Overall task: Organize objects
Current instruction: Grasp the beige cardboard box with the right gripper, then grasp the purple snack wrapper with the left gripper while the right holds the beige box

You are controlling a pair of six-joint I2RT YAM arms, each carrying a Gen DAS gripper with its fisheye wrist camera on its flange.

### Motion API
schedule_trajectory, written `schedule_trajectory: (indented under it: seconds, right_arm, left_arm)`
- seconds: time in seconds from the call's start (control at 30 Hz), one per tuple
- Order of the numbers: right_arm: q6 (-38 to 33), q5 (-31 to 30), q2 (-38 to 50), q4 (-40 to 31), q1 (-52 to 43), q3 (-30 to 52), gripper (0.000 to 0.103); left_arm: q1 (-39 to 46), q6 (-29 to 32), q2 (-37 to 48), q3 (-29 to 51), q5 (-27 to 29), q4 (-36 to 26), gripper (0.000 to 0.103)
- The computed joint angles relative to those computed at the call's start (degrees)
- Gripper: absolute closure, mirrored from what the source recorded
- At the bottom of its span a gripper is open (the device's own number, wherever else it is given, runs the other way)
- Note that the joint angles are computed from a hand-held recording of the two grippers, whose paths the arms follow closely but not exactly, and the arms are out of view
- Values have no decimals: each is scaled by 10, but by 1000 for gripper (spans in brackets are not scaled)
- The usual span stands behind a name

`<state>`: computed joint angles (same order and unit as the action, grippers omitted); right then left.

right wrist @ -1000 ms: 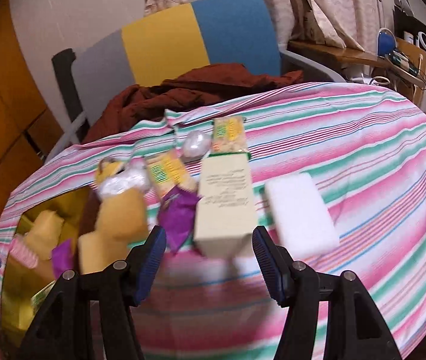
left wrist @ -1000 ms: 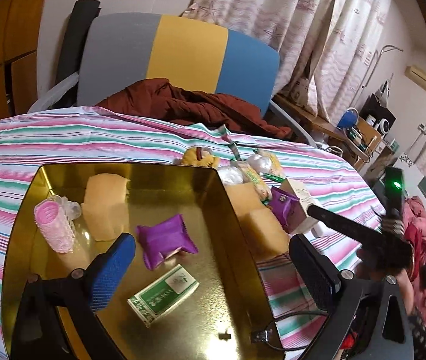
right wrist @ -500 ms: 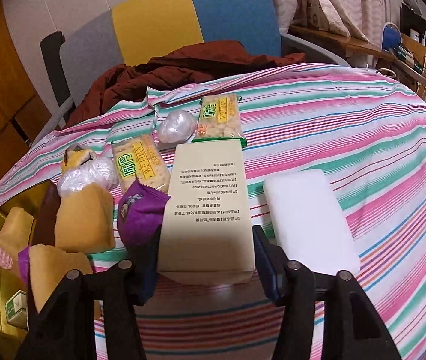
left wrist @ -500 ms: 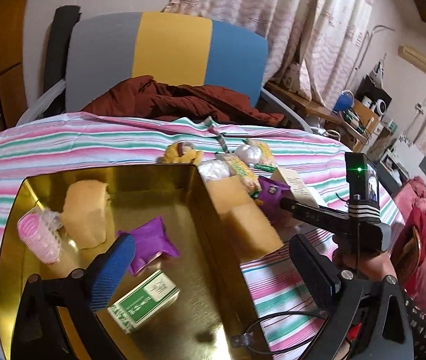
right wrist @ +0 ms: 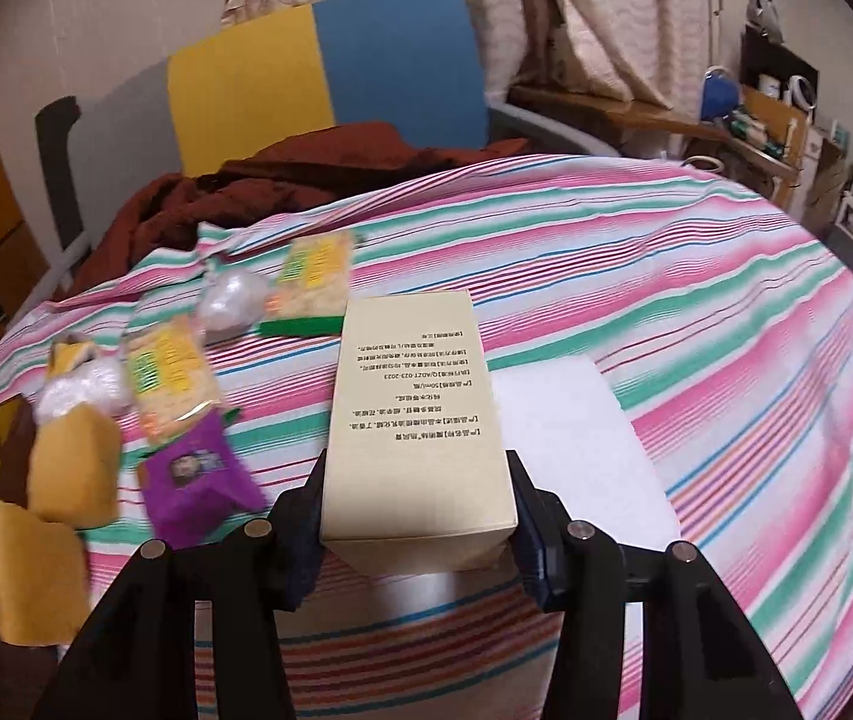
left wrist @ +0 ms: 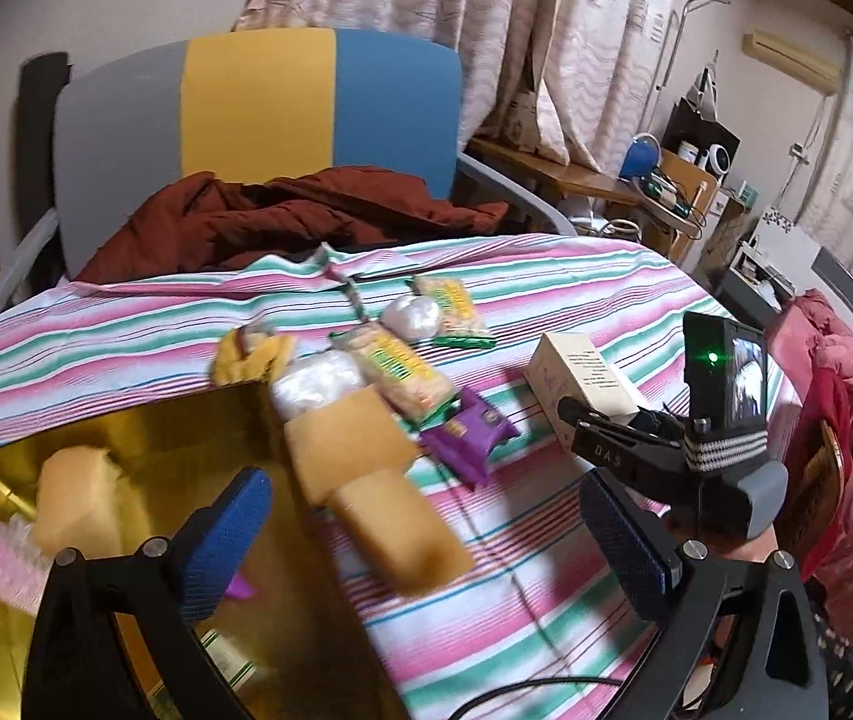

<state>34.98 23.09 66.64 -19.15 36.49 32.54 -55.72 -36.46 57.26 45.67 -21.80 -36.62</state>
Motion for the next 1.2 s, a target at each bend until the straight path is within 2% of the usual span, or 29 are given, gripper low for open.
schedule_trajectory:
  seconds: [0.1,0.2,0.33,0.53,0.63,0.8,0.87,0.97,1.13,1.2]
  right_arm:
    - [-3,20,-19,3,-20,-19,52]
    - [-1,11,-43,15,-43,-37,52]
    - [0,26,-35,36,-35,-44,52]
    - [-2,9,-55,60,-46,-67,51]
    - [1,13,-56,63,-43,-69,51]
    - [3,16,-60,68,-40,-74,51]
    - [4,17,-56,66,-40,-73,51]
    - [4,13,-59,71,-42,-77,51]
    - [4,6,-70,75,-48,-84,51]
    - [3,7,-69,75,-47,-83,51]
  left_arm:
    - [10,23,56,23,13,24,0]
    - [19,44,110,49,27,42,0]
    - [30,81,193,90,44,66,0]
    - [40,132,315,151,54,66,0]
    - [48,135,346,157,55,71,0]
    - [63,102,355,147,77,88,1]
    - [61,105,363,153,73,91,3]
    - [50,116,385,167,73,87,13]
    - [37,111,417,176,80,86,39]
    - [33,109,417,172,70,90,40]
